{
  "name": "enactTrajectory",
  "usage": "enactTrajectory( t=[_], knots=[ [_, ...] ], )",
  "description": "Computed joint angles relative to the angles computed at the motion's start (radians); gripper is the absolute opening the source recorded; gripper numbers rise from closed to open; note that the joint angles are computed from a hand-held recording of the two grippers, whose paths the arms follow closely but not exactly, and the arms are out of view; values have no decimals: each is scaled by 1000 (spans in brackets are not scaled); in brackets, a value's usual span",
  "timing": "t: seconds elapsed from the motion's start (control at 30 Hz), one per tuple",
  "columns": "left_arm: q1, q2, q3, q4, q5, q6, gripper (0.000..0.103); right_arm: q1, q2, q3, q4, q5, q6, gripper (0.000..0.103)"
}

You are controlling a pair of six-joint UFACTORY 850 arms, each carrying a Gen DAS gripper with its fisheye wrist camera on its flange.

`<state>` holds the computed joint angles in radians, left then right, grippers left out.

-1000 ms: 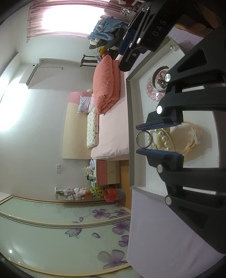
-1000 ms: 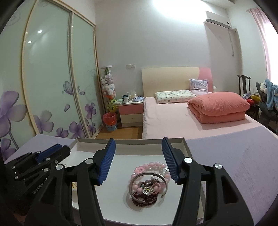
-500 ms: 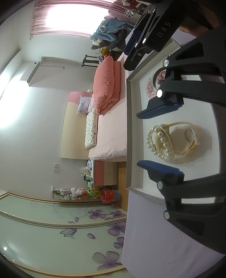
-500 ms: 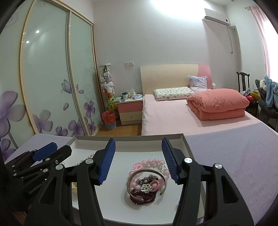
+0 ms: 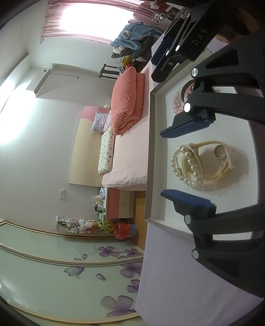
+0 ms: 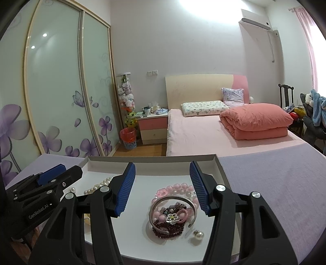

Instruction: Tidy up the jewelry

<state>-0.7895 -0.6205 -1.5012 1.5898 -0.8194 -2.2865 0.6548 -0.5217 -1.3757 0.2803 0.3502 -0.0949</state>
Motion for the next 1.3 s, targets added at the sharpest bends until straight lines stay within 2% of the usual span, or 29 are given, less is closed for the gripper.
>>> enactTrajectory(
  t=[0.3,0.5,0.63,0.77,1.03,1.3],
  knots=[
    [-10,-3,-10,-31,-24,37,54,10,9,10,52,1,-59,56],
    [-58,66,63,-53,-74,-5,54,25,110,131,50,31,-39,57],
    [-125,142,144,-68,-144,-30,55,44,199,236,55,59,-41,62],
    [-208,195,200,-112,-234,-25,61,73,304,352,101,81,-83,70],
    [-382,232,252,-183,-410,-27,70,123,474,538,204,126,-148,87],
    [-474,216,267,-258,-480,-95,76,141,572,659,271,158,-152,95]
  ],
)
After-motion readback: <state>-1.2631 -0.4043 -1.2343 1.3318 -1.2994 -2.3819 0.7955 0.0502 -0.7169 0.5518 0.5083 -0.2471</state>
